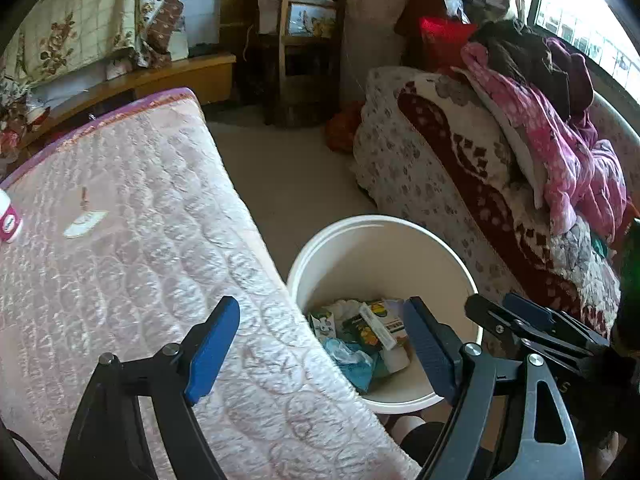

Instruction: Collect trash

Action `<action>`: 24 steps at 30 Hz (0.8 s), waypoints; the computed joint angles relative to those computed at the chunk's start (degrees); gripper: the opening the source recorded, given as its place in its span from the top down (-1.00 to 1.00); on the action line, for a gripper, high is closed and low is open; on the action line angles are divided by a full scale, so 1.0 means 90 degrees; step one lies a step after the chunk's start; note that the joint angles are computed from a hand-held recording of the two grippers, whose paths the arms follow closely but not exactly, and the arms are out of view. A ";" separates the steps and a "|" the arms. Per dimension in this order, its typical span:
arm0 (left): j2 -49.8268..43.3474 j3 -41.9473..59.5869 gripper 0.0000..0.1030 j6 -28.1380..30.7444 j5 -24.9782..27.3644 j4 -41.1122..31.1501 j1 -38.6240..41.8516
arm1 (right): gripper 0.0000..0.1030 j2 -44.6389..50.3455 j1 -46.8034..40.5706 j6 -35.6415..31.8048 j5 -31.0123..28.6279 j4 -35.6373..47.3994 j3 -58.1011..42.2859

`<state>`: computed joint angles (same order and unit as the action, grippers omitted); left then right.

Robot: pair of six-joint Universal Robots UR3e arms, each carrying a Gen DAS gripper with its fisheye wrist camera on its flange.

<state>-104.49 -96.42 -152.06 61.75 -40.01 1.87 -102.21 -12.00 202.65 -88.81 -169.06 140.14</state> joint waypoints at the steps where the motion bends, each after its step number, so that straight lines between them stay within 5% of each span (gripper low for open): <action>1: 0.0099 -0.0102 -0.63 0.0013 -0.0016 0.0076 0.0071 | -0.38 -0.0047 0.0071 0.0038 -0.0065 0.0039 -0.0020; 11: 0.1648 -0.1060 -0.63 0.0530 -0.0784 -0.0181 0.1304 | -0.38 -0.0440 0.2198 0.0946 -0.2382 0.0629 -0.0754; 20: 0.3118 -0.1589 -0.63 0.1400 -0.1877 -0.0891 0.2605 | -0.43 -0.0107 0.4294 0.1846 -0.4572 0.2058 -0.2306; 24: 0.3645 -0.1708 -0.63 0.1700 -0.2275 -0.1189 0.2997 | -0.59 0.0080 0.4962 0.2235 -0.5317 0.2650 -0.2938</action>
<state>-71.69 -111.78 -136.76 41.27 -50.72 28.84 -101.49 32.65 222.77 -136.66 -145.21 113.70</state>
